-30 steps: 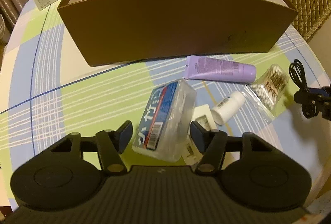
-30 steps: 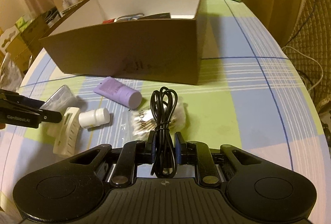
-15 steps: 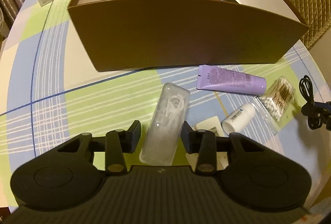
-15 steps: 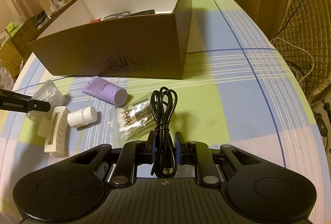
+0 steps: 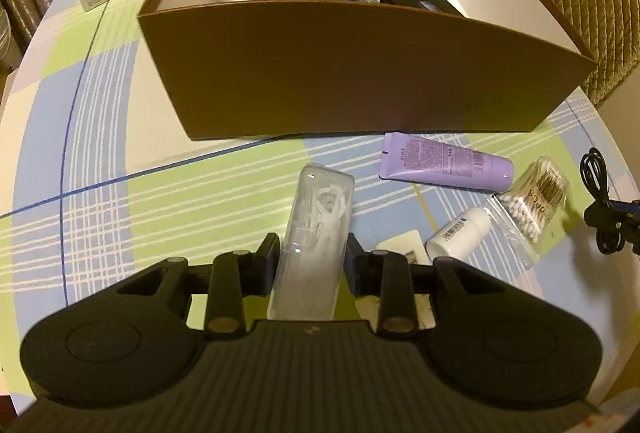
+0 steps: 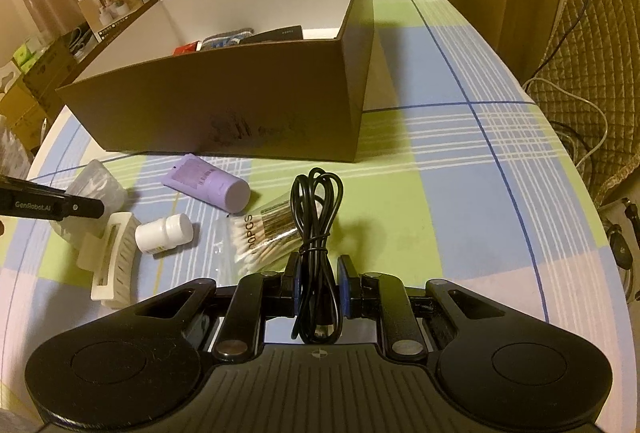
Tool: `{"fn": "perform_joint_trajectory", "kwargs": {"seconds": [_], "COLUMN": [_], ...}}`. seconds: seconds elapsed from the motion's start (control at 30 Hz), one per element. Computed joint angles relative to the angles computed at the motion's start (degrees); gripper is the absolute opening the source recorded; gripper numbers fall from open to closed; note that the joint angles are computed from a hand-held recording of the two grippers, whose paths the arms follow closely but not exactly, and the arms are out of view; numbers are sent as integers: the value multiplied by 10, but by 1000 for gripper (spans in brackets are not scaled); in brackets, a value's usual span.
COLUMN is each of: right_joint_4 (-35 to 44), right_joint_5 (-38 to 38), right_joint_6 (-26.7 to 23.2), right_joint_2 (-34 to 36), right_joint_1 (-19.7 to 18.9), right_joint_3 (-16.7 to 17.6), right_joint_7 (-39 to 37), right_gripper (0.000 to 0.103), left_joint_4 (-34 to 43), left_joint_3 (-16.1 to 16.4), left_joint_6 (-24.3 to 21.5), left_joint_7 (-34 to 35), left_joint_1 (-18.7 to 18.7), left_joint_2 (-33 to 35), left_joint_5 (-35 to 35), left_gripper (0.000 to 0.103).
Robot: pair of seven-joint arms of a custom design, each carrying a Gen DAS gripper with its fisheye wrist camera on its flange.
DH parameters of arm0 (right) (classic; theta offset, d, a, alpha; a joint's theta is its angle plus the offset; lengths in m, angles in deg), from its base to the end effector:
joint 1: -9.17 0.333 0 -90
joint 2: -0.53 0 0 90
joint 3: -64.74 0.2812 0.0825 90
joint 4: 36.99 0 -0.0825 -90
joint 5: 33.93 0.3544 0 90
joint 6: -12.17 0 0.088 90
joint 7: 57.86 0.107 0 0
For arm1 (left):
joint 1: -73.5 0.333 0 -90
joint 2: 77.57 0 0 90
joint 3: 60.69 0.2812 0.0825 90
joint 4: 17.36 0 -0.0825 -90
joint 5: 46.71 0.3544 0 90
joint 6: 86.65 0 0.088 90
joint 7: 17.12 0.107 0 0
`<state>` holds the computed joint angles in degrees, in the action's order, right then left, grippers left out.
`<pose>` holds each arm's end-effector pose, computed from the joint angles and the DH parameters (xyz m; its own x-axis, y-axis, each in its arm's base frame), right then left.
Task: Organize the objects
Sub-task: 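Carry the clear case with the left gripper while the right gripper carries the cable into the brown box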
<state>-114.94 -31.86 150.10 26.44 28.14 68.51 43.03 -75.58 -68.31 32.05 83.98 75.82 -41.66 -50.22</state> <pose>0.6433 0.2595 0.5063 0.2173 -0.9615 -0.1683 -0.8380 -0.0953 -0.5373 0.7141 -0.0375 0.5112 -0.2366 -0.9700 0.0560 -0.8807 0.1897 -0.4341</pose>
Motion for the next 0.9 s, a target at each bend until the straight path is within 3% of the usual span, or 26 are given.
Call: {"fn": "perform_joint_trajectory", "kwargs": {"seconds": [0.5,0.73,0.9], "right_joint_4": [18,35,79], "right_joint_5": [18,36,52], "right_joint_6": [3,16,15], "right_joint_2": [0,3,21], "right_joint_1": [-1,-5,-8], "right_joint_3": [8,13,17], "right_joint_7": [-31,-45,-53], "right_gripper": [15,15,15], "left_joint_4": [-78,-74,-29], "left_joint_3": [2,-1,-3], "left_joint_6": [55,79,86], "left_joint_7": [-21,-20,-16], "left_joint_1": [15,16,14], "left_joint_2": [-67,-80,-63], "left_joint_5": [-18,-28,-31], "left_gripper": [28,28,28]}}
